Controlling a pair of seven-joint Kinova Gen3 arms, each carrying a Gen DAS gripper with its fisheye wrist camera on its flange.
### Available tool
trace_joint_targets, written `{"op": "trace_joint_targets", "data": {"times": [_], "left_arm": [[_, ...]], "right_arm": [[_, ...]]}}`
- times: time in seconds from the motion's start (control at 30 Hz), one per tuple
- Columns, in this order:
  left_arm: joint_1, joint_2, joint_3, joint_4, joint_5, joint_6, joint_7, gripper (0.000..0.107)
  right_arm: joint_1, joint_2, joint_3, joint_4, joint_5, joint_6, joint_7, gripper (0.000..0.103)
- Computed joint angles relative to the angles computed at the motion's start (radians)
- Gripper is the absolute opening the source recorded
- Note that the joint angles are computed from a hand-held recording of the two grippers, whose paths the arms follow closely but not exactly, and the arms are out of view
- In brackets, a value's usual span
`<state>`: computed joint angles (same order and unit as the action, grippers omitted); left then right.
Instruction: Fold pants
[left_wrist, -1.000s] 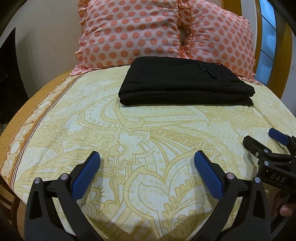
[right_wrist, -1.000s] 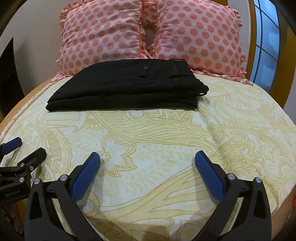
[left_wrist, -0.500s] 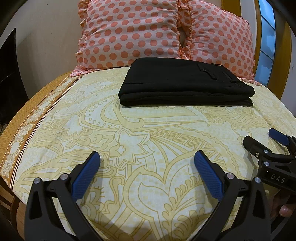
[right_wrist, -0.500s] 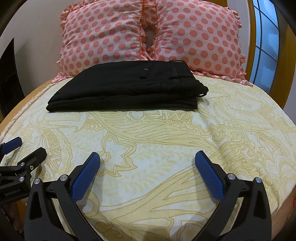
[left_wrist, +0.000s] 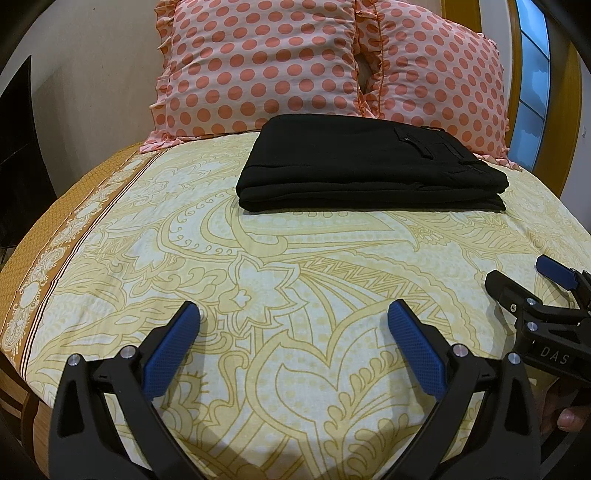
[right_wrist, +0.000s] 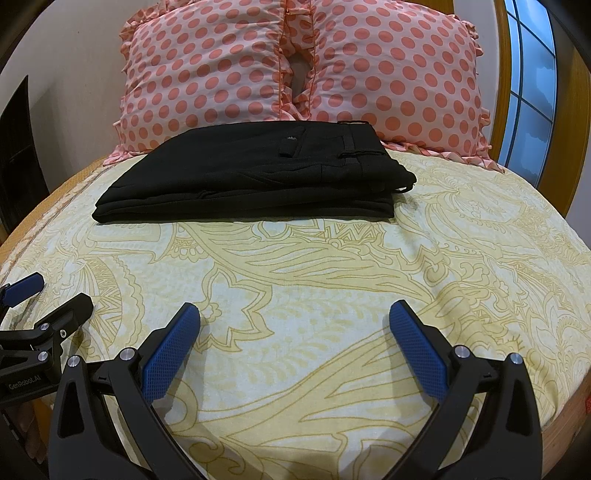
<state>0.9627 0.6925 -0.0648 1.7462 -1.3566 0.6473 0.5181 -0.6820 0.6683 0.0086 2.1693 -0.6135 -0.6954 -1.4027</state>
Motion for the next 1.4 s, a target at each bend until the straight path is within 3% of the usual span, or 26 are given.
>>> {"op": "trace_joint_targets", "data": {"times": [1.4], "left_arm": [[0.006,0.0,-0.021,-0.009,0.031,-0.029,-0.035,0.101]], "right_arm": [[-0.007,0.003,0.0,-0.002,-0.016,-0.005,0.004,0.102]]}}
